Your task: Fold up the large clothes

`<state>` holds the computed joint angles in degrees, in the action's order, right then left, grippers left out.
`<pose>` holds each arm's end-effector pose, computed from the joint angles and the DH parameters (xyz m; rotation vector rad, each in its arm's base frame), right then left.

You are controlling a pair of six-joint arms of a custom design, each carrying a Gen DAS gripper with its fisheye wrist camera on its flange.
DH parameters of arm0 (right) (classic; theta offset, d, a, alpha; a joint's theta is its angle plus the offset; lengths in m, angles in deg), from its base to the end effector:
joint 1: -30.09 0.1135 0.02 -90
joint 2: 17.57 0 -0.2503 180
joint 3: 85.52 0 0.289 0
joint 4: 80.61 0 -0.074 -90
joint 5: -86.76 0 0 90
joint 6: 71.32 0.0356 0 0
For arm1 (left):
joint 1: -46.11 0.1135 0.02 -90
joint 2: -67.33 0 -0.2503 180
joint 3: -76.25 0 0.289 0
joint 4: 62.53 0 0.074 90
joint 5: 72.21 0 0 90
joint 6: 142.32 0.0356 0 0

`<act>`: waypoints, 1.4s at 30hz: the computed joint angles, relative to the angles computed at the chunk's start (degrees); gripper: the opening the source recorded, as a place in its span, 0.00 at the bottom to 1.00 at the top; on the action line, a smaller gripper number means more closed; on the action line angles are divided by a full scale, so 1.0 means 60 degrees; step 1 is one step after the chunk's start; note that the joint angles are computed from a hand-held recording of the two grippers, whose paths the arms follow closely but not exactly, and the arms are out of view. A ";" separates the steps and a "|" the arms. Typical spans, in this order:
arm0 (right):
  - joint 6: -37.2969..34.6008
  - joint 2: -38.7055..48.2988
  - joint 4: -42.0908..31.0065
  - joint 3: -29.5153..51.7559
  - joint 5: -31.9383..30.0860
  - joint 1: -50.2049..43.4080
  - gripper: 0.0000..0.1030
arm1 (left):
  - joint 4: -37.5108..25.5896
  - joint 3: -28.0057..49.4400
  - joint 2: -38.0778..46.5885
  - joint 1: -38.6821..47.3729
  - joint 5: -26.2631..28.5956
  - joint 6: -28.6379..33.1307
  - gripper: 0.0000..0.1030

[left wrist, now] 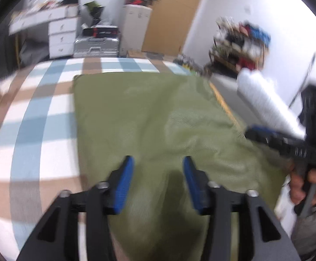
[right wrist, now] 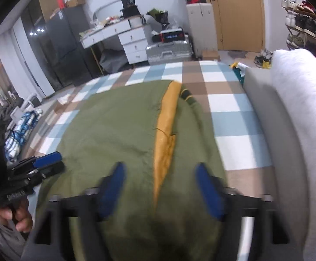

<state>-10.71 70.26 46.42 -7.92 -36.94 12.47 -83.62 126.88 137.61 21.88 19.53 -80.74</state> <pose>0.3316 -0.0846 0.2198 -0.4274 2.4209 0.4480 0.2647 -0.1203 0.1804 -0.0691 2.3339 -0.5065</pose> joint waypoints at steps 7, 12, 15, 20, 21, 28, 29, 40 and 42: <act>0.0154 0.1411 -0.0942 0.0849 0.0482 -0.0492 0.73 | 0.0133 -0.0814 0.0063 0.1392 0.1883 -0.1960 0.73; 0.0177 0.1418 -0.1673 0.0753 -0.0101 -0.0532 0.48 | 0.0678 -0.0874 0.0423 0.1721 0.2347 -0.2337 0.73; -0.0649 0.1484 -0.2671 0.0988 -0.0257 -0.0644 0.48 | 0.0543 -0.0758 0.0460 0.1827 0.2191 -0.1927 0.73; -0.0954 0.1704 -0.3036 0.1238 -0.0420 -0.1163 0.64 | 0.0131 -0.0719 0.0355 0.1912 0.2466 -0.1324 0.73; -0.0793 0.1696 -0.2833 0.1188 -0.0427 -0.1218 0.67 | 0.0122 -0.0681 0.0399 0.1885 0.2426 -0.1212 0.73; -0.0511 0.2266 -0.2465 0.1280 -0.0824 -0.0951 0.68 | -0.0228 -0.0538 0.0330 0.1871 0.2232 -0.0874 0.73; -0.0454 0.2276 -0.2364 0.1267 -0.0808 -0.0872 0.68 | -0.0249 -0.0550 0.0313 0.1867 0.2211 -0.0854 0.73; -0.0823 0.1772 -0.3079 0.0781 -0.1003 -0.0802 0.51 | -0.0527 -0.0575 0.0102 0.1833 0.2058 -0.0543 0.73; -0.1295 0.1593 -0.3583 0.0587 -0.1079 -0.0795 0.51 | -0.0582 -0.0650 -0.0024 0.1941 0.2112 -0.0467 0.73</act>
<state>-18.48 79.82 24.92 -4.40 -43.41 7.70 -87.12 122.98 137.46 33.52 32.20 -83.54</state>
